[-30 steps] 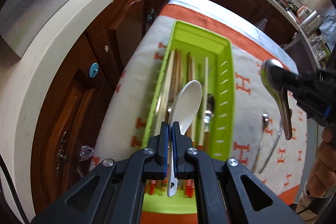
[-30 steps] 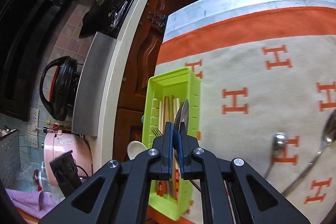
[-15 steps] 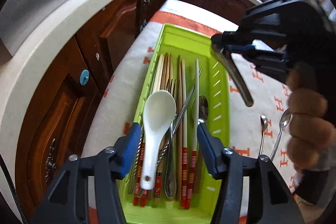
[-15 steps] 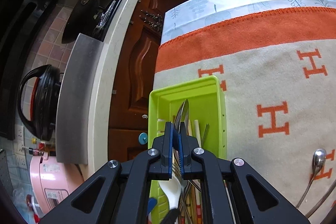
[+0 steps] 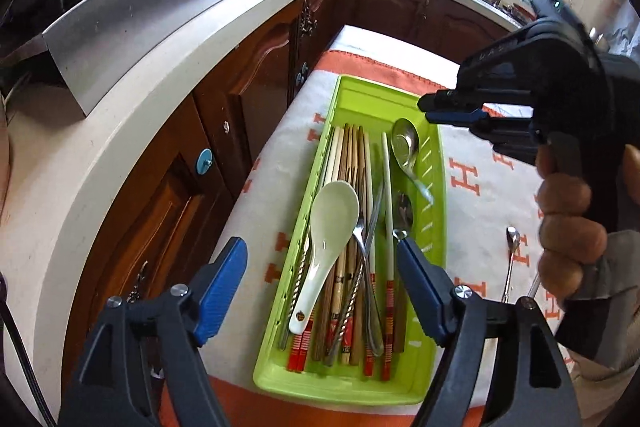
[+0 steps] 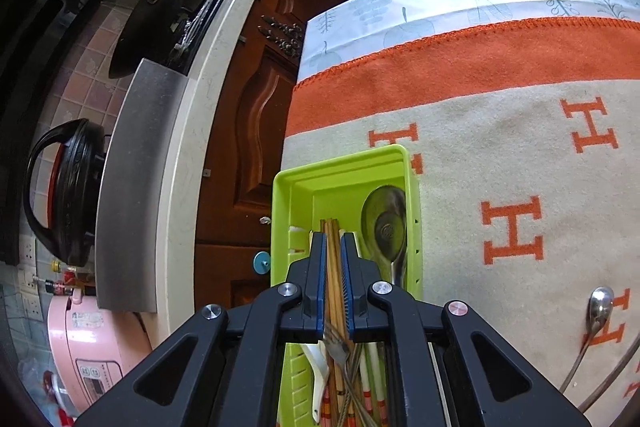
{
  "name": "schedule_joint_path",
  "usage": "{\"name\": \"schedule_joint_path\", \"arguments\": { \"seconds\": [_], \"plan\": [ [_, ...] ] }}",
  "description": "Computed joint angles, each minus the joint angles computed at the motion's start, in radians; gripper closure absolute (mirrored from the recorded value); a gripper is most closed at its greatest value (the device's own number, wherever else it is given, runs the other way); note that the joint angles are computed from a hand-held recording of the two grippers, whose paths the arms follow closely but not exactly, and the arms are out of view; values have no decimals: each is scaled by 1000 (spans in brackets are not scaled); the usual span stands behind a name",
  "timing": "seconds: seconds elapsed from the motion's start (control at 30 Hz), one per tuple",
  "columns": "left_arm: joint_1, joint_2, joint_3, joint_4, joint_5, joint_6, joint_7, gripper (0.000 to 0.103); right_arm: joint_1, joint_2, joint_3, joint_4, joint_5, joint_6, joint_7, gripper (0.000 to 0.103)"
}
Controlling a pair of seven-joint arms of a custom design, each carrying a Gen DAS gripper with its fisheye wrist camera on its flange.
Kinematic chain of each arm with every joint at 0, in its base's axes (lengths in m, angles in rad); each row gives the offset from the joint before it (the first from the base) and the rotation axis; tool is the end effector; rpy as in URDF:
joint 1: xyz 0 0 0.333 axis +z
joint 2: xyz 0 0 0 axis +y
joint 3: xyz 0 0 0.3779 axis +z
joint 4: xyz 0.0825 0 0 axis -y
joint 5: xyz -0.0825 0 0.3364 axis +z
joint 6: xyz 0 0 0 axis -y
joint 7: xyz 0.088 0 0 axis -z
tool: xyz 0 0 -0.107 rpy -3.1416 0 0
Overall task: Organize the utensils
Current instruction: 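Lower both spoons into the green tray and open both tools, then move both tools over the last two metal spoons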
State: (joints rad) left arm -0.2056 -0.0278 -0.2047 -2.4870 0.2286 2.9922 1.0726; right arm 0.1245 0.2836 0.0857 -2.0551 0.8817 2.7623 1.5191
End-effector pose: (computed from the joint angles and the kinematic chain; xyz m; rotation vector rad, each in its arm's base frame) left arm 0.4307 -0.2056 0.4550 -1.8464 2.1044 -0.6709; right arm 0.5921 0.0887 0.4258 -1.2741 2.1733 0.1794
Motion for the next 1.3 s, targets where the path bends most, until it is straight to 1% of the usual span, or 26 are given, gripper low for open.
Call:
{"name": "schedule_joint_path", "arguments": {
  "seconds": [0.07, 0.2, 0.27, 0.37, 0.47, 0.63, 0.67, 0.73, 0.8, 1.03, 1.17, 1.3],
  "plan": [
    [1, -4, -4, 4, 27, -24, -20, 28, 10, -24, -9, -18, -35, -10, 9, 96],
    [0, -13, -8, -4, 62, -35, -49, 27, 30, -87, -26, -85, -104, -8, 24, 94],
    [-6, -15, -7, -6, 45, -41, -40, 25, 30, -126, -27, -131, -109, -11, 11, 92],
    [-21, -22, -8, -10, -3, -51, -12, 25, 40, -185, -40, -207, -147, 2, 14, 85],
    [-38, -23, -12, -11, -49, -59, 14, 25, 50, -253, -56, -301, -222, 30, 50, 83],
    [-54, -27, -32, -4, -15, -75, -19, 25, 41, -361, -76, -432, -247, 52, 46, 79],
    [-60, -27, -37, -1, -10, -79, -23, 25, 36, -381, -80, -455, -256, 57, 50, 78],
    [-69, -23, -43, 7, 4, -88, -32, 25, 21, -424, -83, -504, -301, 71, 77, 73],
    [-79, -19, -52, 17, 24, -97, -45, 25, 5, -465, -89, -548, -334, 83, 92, 71],
    [-120, 10, -77, 62, 78, -128, -90, 25, -63, -557, -109, -643, -427, 92, 140, 70],
    [-142, 34, -87, 96, 113, -153, -114, 25, -80, -579, -136, -672, -429, 94, 126, 70],
    [-163, 60, -94, 130, 136, -177, -129, 25, -107, -588, -146, -692, -442, 102, 116, 70]
  ]
}}
